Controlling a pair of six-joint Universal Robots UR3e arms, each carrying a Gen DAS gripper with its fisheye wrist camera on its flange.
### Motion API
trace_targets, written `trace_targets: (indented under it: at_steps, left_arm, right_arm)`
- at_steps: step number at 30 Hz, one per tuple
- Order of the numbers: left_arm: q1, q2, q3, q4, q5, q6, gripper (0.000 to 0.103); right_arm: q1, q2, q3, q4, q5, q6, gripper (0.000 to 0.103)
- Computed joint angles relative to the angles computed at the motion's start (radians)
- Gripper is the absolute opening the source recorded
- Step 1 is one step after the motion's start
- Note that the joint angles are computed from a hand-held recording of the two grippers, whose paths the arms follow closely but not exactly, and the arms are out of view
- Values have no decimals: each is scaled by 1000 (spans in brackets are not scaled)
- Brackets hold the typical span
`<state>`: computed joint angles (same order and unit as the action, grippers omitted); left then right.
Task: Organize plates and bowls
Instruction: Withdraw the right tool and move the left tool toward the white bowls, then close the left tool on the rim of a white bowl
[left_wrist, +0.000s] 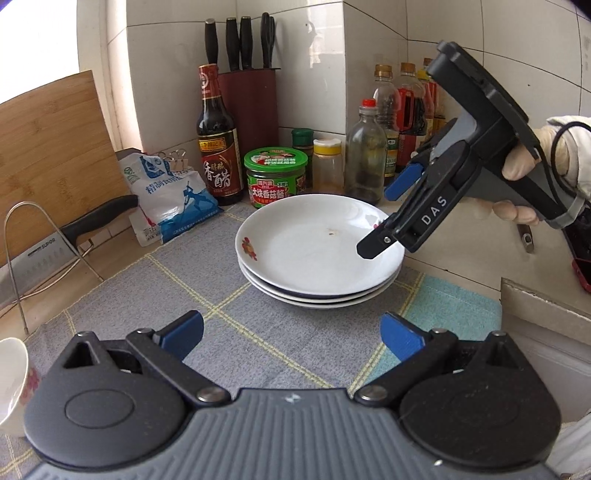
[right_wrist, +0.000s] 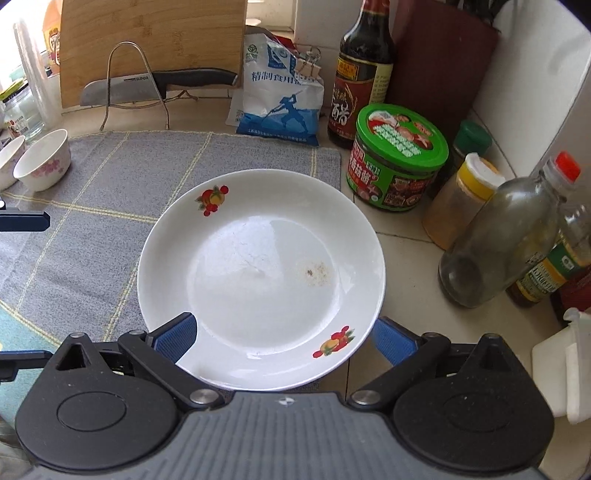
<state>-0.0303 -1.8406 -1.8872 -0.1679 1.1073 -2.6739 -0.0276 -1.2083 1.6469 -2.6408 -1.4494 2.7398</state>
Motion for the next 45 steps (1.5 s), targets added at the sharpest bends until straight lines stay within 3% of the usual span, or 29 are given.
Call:
trace_targets:
  at_steps: [7, 14, 20, 28, 34, 45]
  left_arm:
    - [80, 175, -208, 81, 50, -77, 102]
    - [209, 407, -426, 88, 108, -124, 102]
    - [438, 648, -541, -102, 34, -54, 102]
    - [785, 866, -553, -401, -86, 205, 102]
    - [945, 807, -454, -563, -154, 358, 102]
    - [921, 519, -303, -525, -73, 436, 101]
  right_arm:
    - [140, -38, 149, -312, -44, 81, 103]
    - [323, 37, 164, -484, -97, 174, 103]
    - [458, 149, 92, -531, -117, 264, 103]
    - [604, 294, -71, -482, -124, 262, 103]
    - [703, 426, -275, -431, -119, 244, 103]
    - [806, 696, -753, -227, -137, 237, 103]
